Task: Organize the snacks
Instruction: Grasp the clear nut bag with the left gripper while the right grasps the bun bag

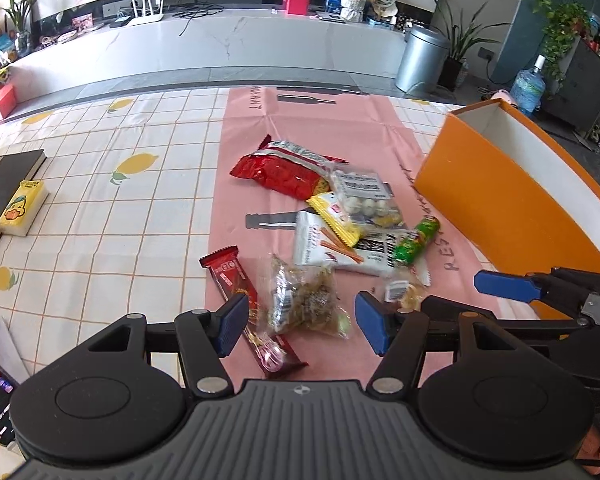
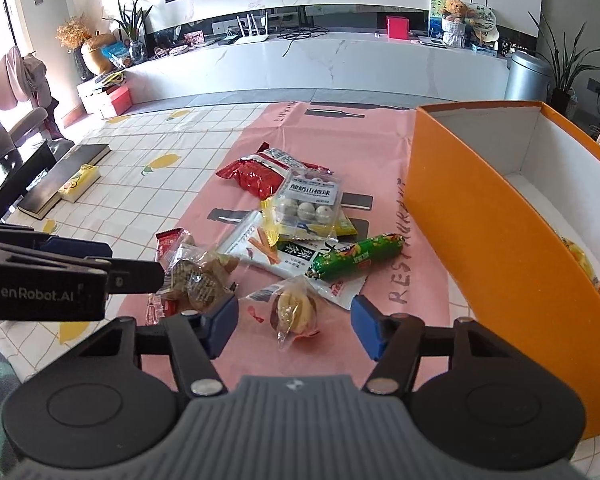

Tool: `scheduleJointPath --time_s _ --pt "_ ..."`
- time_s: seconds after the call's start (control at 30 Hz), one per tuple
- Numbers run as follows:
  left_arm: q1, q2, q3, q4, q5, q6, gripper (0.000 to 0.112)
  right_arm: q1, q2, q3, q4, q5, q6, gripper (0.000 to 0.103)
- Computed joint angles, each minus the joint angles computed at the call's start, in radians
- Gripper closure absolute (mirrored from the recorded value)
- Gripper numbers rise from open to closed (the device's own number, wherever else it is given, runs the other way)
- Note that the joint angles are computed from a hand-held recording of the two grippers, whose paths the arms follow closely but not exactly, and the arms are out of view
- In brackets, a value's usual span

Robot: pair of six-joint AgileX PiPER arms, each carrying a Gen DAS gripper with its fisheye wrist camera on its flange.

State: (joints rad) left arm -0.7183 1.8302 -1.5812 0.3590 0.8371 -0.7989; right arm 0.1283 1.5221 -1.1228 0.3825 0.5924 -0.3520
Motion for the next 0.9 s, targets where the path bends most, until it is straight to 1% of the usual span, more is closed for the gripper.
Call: scheduleJointPath --time_s 0.27,0.4,0.47,0.53,0.6,0.67,0.73,0.83,0.9 --pt "0.051 0.059 0.006 -0.033 -0.085 0.004 0.04 0.009 0.106 -0.046 0.041 -0.016 -0.034 0.047" --pt "0.061 0.09 -0.007 -0.045 -0.091 0.012 0.04 -0.004 0.135 -0.054 0.102 -0.009 -0.09 0.048" --pt "0.074 0.095 0.0 -0.082 -0.115 0.039 0.04 -0.002 0.146 -0.058 0.093 -0.009 -0.084 0.049" --pt "0.082 0.1 0.007 -0.109 -0.136 0.053 0.039 -0.003 0.156 -0.06 0.082 -0.002 -0.073 0.054" --pt "0.087 0.107 0.002 -0.139 -0.14 0.074 0.039 -0.014 0.166 -0.061 0.115 0.012 -0.093 0.058" --pt "0.085 0.119 -0.009 -0.143 -0.131 0.082 0.041 -0.019 0.166 -0.052 0.139 0.005 -0.111 0.058" --pt "0.082 0.123 -0.007 -0.144 -0.14 0.088 0.047 -0.018 0.167 -0.05 0.148 -0.002 -0.128 0.058" --pt "0.078 0.127 -0.007 -0.141 -0.147 0.092 0.053 -0.018 0.17 -0.043 0.175 -0.01 -0.159 0.059" --pt "0.076 0.128 -0.008 -0.139 -0.146 0.092 0.055 -0.016 0.167 -0.035 0.185 -0.016 -0.174 0.06"
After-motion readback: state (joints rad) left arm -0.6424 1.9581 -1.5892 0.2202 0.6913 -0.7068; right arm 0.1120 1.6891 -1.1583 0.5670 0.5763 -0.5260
